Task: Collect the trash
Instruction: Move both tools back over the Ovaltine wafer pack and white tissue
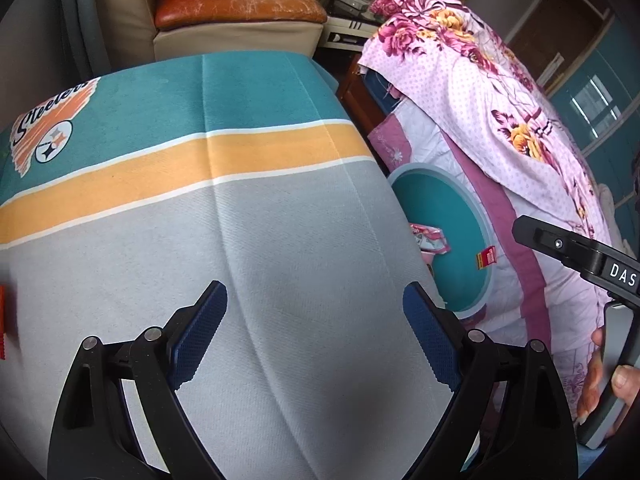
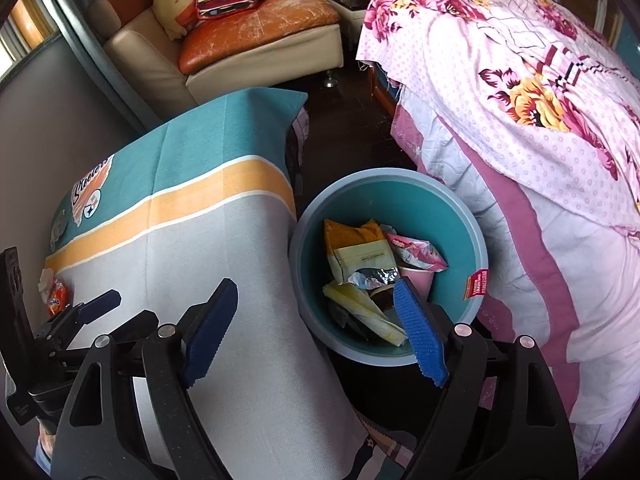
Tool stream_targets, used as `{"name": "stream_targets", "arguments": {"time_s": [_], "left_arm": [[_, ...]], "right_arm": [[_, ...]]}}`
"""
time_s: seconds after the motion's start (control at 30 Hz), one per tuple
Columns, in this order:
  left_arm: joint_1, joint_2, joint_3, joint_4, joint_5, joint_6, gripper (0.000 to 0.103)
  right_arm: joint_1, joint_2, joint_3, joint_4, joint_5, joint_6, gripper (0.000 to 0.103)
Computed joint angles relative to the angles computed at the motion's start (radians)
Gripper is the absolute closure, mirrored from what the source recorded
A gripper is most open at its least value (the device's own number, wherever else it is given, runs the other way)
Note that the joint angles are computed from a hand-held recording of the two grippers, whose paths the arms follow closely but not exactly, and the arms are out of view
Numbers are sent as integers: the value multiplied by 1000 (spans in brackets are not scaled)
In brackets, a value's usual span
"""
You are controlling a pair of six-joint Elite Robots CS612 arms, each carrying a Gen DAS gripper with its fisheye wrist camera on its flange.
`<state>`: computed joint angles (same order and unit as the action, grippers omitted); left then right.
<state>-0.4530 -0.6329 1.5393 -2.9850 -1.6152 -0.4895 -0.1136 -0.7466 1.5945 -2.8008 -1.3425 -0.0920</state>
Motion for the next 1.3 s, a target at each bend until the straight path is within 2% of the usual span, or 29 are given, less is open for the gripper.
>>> {"name": "stream_targets", "arguments": {"time_s": [0.33,0.63,0.97,1.3], "left_arm": [[40,-63,127,-85,36,-44,13],[97,-120,260,-163,91,-87,13],[186,-166,381,-206,163,-137,13],[263,-172,426,-209,180,-165,13]], "right_arm": [[67,-32,18,10,4,-51,26],[155,-37,3,69,9,-141,25],[268,3,-96,217,-10,-325,25],[358,76,-227,382,-2,-532,25]]}}
